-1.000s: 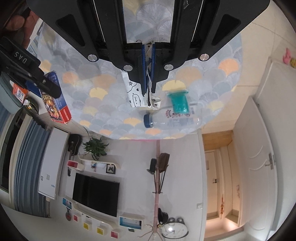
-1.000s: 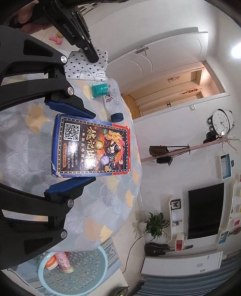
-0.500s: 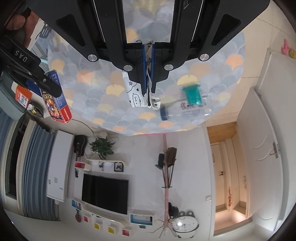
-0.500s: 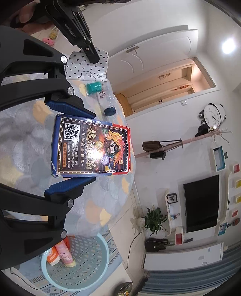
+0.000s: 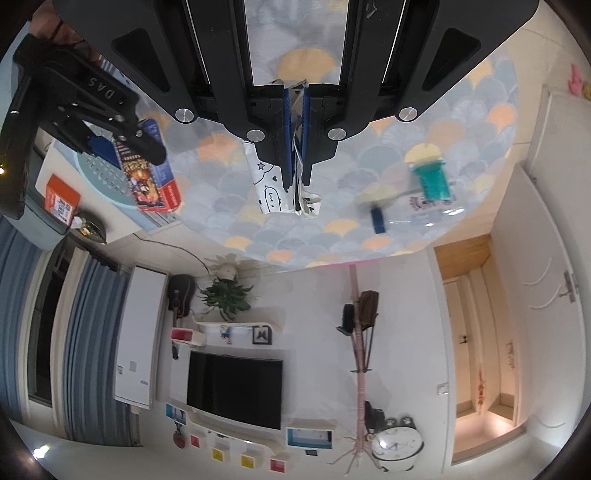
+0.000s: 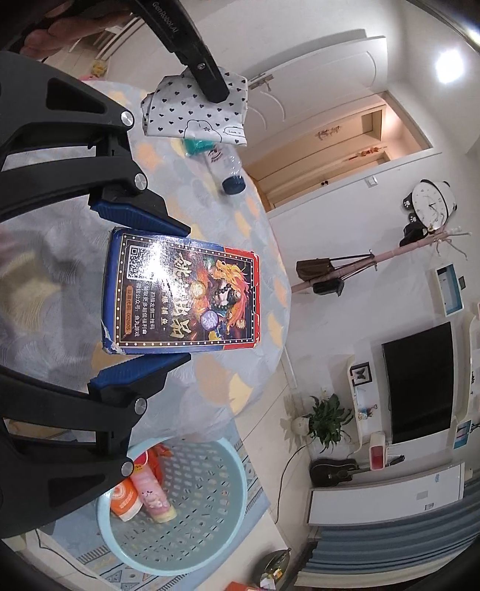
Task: Collect trash
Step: 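Carry the patterned bag and snack box over the blue basket and release both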
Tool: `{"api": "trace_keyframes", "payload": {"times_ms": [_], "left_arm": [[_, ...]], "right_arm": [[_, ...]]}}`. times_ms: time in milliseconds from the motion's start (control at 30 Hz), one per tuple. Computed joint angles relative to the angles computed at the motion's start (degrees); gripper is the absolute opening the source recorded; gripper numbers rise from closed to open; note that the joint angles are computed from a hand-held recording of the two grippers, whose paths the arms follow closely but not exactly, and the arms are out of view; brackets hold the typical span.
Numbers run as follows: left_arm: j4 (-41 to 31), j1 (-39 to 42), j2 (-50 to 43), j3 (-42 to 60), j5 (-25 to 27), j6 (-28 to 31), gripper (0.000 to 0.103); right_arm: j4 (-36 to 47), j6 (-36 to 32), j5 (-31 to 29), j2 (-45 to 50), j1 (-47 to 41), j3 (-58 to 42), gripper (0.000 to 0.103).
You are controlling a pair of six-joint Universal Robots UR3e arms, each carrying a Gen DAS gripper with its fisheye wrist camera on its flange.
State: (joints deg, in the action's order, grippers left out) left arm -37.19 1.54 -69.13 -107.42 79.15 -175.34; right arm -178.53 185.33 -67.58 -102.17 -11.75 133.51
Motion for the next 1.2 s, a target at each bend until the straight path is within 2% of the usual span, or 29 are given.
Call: {"api": "trace_keyframes", "payload": {"times_ms": [467, 700, 833, 933, 1000, 1067, 1200], "left_arm": [[3.3, -10.4, -9.1, 4.7, 5.2, -3.2, 0.002], [4.3, -16.3, -14.9, 8.9, 8.7, -4.4, 0.002], [3.9, -19.4, -19.1, 13.2, 9.6, -4.7, 0.002], [3.6, -21.8, -22.6, 17.5, 9.4, -5.2, 0.002], [2.7, -23.6, -25.6, 21.5, 9.2, -5.4, 0.002], [2.0, -25.8, -29.0, 25.6, 9.8, -5.4, 0.002], [-1.9, -30.6, -38.0, 37.7, 9.7, -5.7, 0.002]], "right_arm": [[0.5, -3.8, 2.8, -3.0, -8.7, 5.0, 0.057], [1.8, -6.5, 6.9, -5.0, -16.2, 7.0, 0.057], [4.1, -8.3, 10.9, -9.4, -23.0, 9.6, 0.057], [9.3, -11.3, 15.1, -16.1, -30.7, 12.2, 0.057], [16.2, -15.2, 18.6, -22.6, -38.0, 13.8, 0.057], [27.8, -21.4, 23.8, -31.1, -47.8, 15.0, 0.057], [46.0, -32.5, 30.0, -39.5, -62.1, 14.5, 0.057]]}}
